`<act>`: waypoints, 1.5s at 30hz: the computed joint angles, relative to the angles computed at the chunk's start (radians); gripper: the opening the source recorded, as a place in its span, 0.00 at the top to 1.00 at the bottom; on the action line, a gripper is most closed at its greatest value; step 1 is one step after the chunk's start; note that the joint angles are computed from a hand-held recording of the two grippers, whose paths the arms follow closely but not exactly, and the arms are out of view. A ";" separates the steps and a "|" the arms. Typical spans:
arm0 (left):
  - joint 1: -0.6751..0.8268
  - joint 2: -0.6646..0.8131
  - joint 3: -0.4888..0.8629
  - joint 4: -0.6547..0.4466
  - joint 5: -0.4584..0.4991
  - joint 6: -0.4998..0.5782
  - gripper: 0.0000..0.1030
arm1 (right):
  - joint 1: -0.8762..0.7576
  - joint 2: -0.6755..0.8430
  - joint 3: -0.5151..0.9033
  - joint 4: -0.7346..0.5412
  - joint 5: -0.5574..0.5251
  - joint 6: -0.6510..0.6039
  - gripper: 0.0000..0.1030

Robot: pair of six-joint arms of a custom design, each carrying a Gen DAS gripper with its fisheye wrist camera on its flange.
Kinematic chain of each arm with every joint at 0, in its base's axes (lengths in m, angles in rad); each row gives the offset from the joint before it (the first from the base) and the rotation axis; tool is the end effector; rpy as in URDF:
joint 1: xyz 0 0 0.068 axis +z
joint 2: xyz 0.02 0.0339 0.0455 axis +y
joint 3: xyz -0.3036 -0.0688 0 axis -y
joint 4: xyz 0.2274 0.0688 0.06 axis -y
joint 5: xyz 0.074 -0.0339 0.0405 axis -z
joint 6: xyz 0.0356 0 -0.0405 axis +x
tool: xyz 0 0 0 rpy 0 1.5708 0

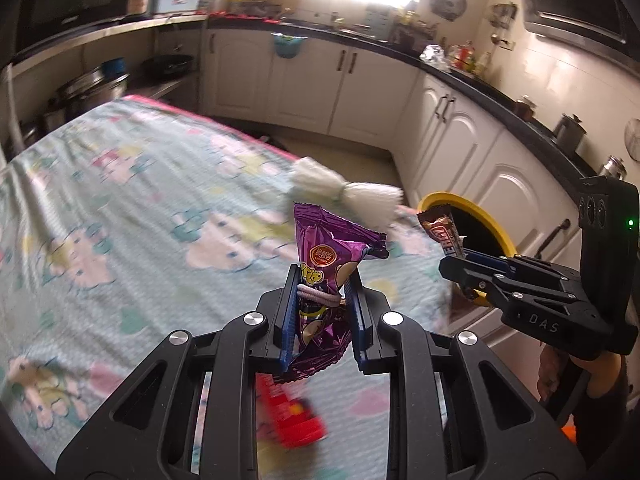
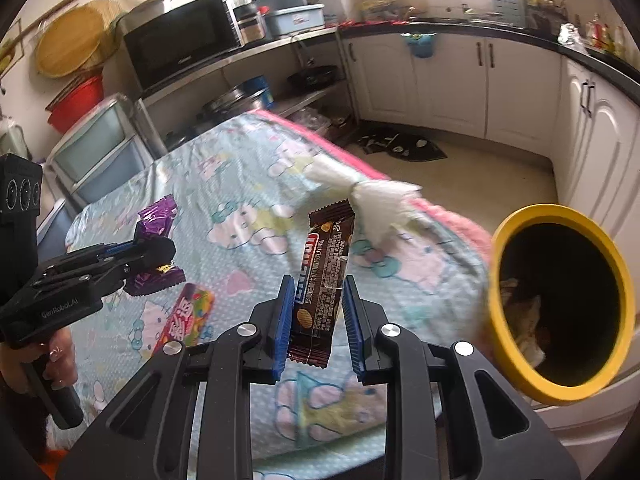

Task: Collect trash
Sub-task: 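Carry the chocolate bar and purple wrapper over the yellow bin with both tools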

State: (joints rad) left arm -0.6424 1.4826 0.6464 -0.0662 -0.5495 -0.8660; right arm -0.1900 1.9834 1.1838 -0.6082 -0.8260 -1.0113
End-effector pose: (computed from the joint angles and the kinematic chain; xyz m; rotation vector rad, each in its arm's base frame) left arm 0.2152 -0.1378 0.2055 -0.4791 2.2548 -0.0741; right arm 0.3577 -0.0421 0.1735 -1.0534 2.2008 0.7689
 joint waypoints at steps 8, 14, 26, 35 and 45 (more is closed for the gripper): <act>0.002 0.120 0.131 0.047 0.036 0.087 0.84 | -0.075 0.034 0.102 -0.035 -0.029 0.026 0.77; 0.002 0.192 0.213 0.064 0.066 0.131 0.84 | -0.119 0.064 0.173 -0.034 -0.043 0.066 0.77; 0.000 0.308 0.356 0.093 0.122 0.184 0.84 | -0.179 0.113 0.269 0.026 -0.051 0.171 0.77; 0.005 0.376 0.450 0.098 0.155 0.207 0.84 | -0.213 0.165 0.337 0.062 -0.045 0.242 0.77; 0.023 0.478 0.579 0.066 0.196 0.218 0.84 | -0.227 0.233 0.410 0.107 -0.019 0.321 0.77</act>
State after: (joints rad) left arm -0.6197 1.9602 1.2251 -0.0003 -0.3540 -0.6477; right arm -0.4167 2.2163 1.5934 -0.5013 -0.8446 -0.6900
